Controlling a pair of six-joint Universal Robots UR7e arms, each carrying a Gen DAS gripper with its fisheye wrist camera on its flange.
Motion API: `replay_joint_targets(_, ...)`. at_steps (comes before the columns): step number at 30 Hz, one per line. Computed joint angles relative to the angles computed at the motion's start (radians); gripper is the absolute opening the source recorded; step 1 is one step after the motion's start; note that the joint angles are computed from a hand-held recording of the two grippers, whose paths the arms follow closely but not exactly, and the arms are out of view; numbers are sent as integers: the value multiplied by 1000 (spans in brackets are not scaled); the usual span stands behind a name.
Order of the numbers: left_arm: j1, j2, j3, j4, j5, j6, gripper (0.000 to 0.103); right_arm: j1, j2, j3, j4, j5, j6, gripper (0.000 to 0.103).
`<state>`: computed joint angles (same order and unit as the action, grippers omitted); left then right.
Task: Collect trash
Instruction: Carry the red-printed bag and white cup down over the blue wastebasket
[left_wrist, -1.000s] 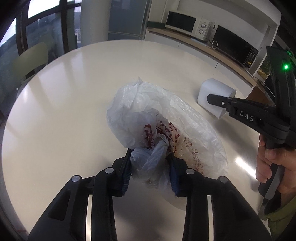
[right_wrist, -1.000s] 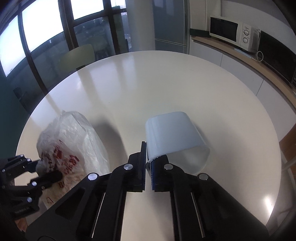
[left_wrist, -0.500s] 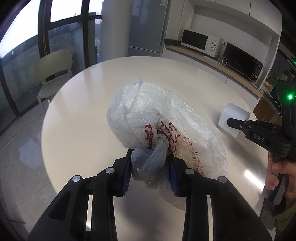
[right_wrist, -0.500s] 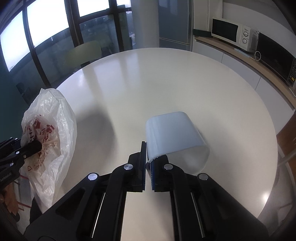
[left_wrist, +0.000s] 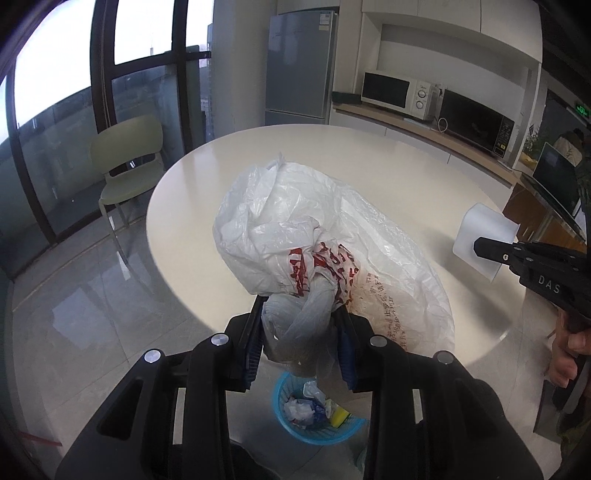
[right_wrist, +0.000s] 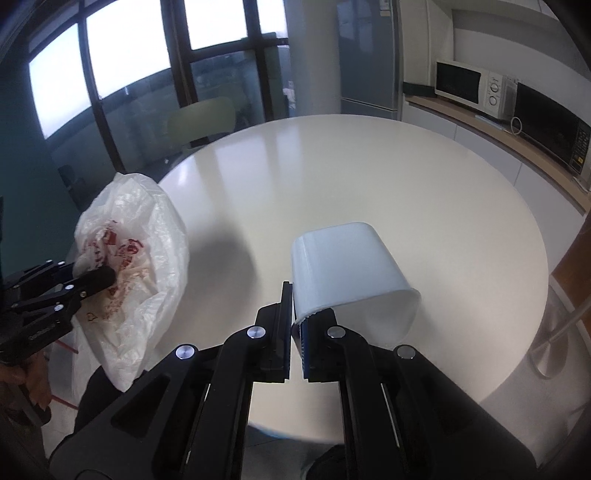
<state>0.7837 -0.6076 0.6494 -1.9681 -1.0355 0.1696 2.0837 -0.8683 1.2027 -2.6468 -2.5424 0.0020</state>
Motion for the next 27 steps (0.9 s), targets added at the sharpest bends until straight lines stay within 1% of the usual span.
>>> replay_joint_targets(4,-3,-108,164,-72,-5,-6,33,47,-12,72,-47,1,4,3)
replay_joint_targets(7,-3,-171,265,-110,9,-16,33,63,-21,116,-41,8,34,3)
replay_joint_targets(10,-2,-215,342,-113,14,-22,33,77,-36,164,-17,19,72,3)
replay_joint_targets(12,-1,-244,386,-109,16,-27,33,93,-50,195,18,18,113,3)
replay_joint_targets(13,0,-254,403,-105,17,-28,33,100,-63,217,23,41,127,3)
replay_joint_targets(16,7,-294,462,-98,14,-25,33,123,-73,257,58,27,166,3)
replay_joint_targets(17,10,-301,471,-89,10,-26,33,123,-81,273,72,43,182,3)
replay_joint_targets(19,20,-304,480,-70,6,-31,33,118,-92,298,99,68,216,3)
replay_joint_targets(22,35,-308,503,-61,10,-38,33,110,-93,331,138,57,265,3)
replay_joint_targets(25,51,-308,528,-50,9,-51,33,86,-97,362,158,79,305,3)
replay_joint_targets(27,64,-303,542,-32,7,-64,33,66,-94,375,159,88,314,3)
